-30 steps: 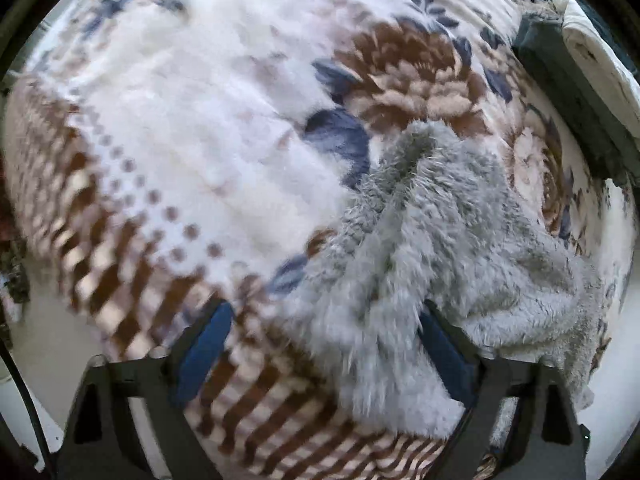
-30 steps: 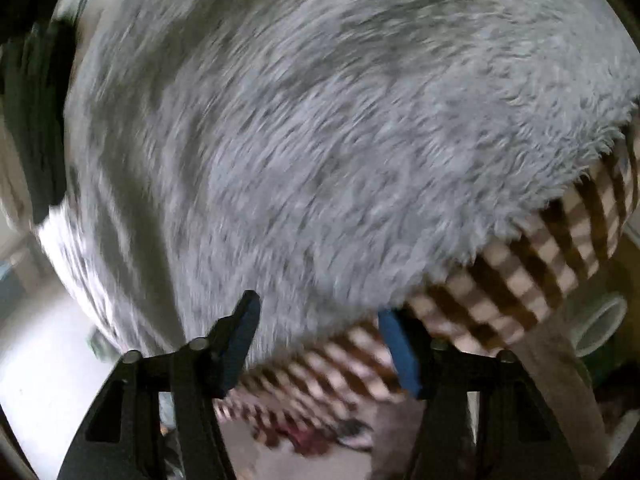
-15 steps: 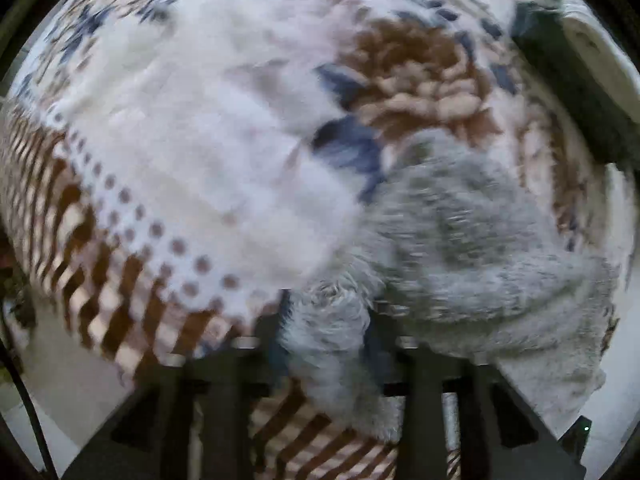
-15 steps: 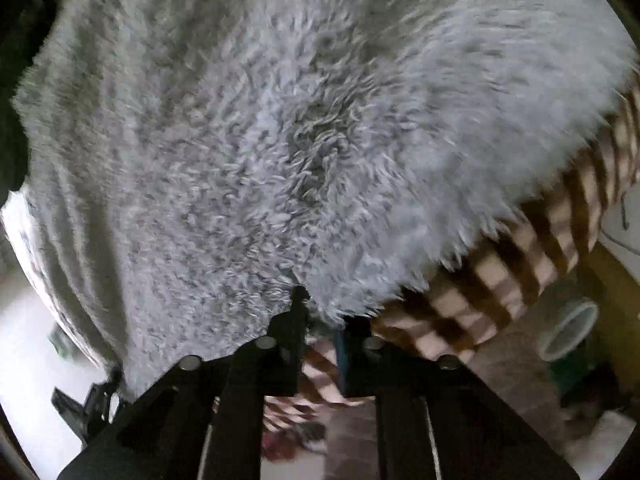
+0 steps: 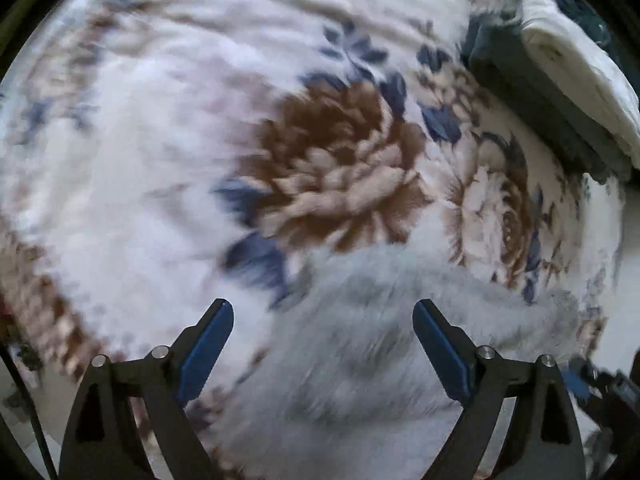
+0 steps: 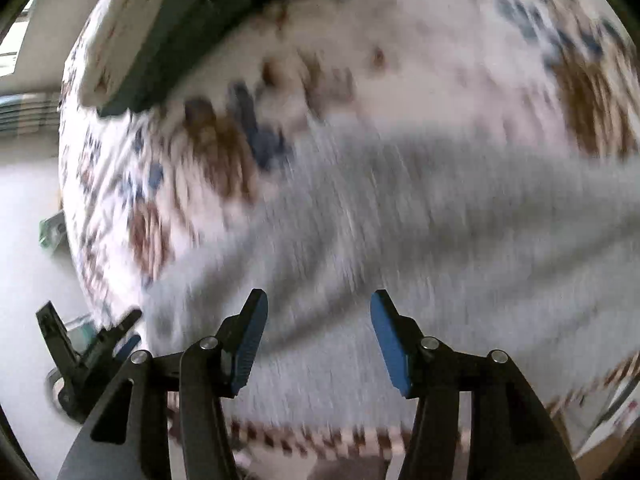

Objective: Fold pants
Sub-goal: 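Open both grippers and smooth the folded fleece pants flat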

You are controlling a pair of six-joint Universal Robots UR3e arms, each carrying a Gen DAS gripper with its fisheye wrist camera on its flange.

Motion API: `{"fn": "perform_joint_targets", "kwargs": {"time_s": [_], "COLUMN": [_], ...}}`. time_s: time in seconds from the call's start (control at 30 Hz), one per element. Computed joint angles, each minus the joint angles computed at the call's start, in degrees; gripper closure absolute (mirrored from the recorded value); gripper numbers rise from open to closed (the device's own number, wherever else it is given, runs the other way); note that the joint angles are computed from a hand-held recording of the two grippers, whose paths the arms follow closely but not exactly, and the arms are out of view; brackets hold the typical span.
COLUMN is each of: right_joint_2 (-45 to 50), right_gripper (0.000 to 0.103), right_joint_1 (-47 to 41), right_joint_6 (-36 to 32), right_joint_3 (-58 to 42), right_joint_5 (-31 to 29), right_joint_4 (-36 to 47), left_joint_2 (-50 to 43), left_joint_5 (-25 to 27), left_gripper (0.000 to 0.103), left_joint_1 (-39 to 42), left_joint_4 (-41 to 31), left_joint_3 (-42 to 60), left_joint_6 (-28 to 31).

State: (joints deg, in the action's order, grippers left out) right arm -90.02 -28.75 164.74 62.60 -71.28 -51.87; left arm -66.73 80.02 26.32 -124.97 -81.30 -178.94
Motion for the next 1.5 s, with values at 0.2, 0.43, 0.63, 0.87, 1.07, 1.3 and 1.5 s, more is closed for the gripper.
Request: {"fn": "perform_joint_targets", "kwargs": {"time_s": [0.2, 0.43, 0.63, 0.87, 1.07, 1.3, 1.5], "right_joint_2": [17.5, 19.4, 7.9, -8.4, -18.5, -29.3, -18.1], "right_gripper": [0.059, 0.060, 0.050, 0.050, 0.050, 0.016, 0.016], "right_joint_1": [11.2, 7.7, 3.4, -4.5, -13.4, -47.7, -76.7], "right_joint_6": [9.2, 10.8, 6.5, 3.9, -2.0, -27.2, -45.3], "right_joint_3": [-1.3, -8.0, -3.1, 19.4, 30.2, 28.1, 15.0], "right_joint_5": [-9.2, -3.4, 0.9, -1.7, -2.5, -2.3, -4.7], "right_joint_4": [-18.2, -14.9, -6.5, -6.8, -5.0, 13.9, 16.2], "left_joint_2": [-7.9, -6.4, -15.4, -7.8, -4.6, -12.7, -34.4], "left_joint_5": [3.7, 5.9, 3.3, 3.4, 3.3, 4.4, 6.7], "left_gripper": [0.011, 0.011, 0.012, 0.094, 0.088, 0.004, 0.004], "left_joint_1": [-7.7, -9.3, -14.0, -13.0, -6.2, -25.4, -50.9], "left_joint_4": [9.6, 11.6, 8.0, 19.2, 14.7, 10.4, 6.0], "left_joint_3": [-4.2, -0.2, 2.6, -7.4, -4.2, 17.9, 44.8], "left_joint_6": [-1.4, -5.4, -1.3, 4.8, 5.5, -10.1, -28.3]}}
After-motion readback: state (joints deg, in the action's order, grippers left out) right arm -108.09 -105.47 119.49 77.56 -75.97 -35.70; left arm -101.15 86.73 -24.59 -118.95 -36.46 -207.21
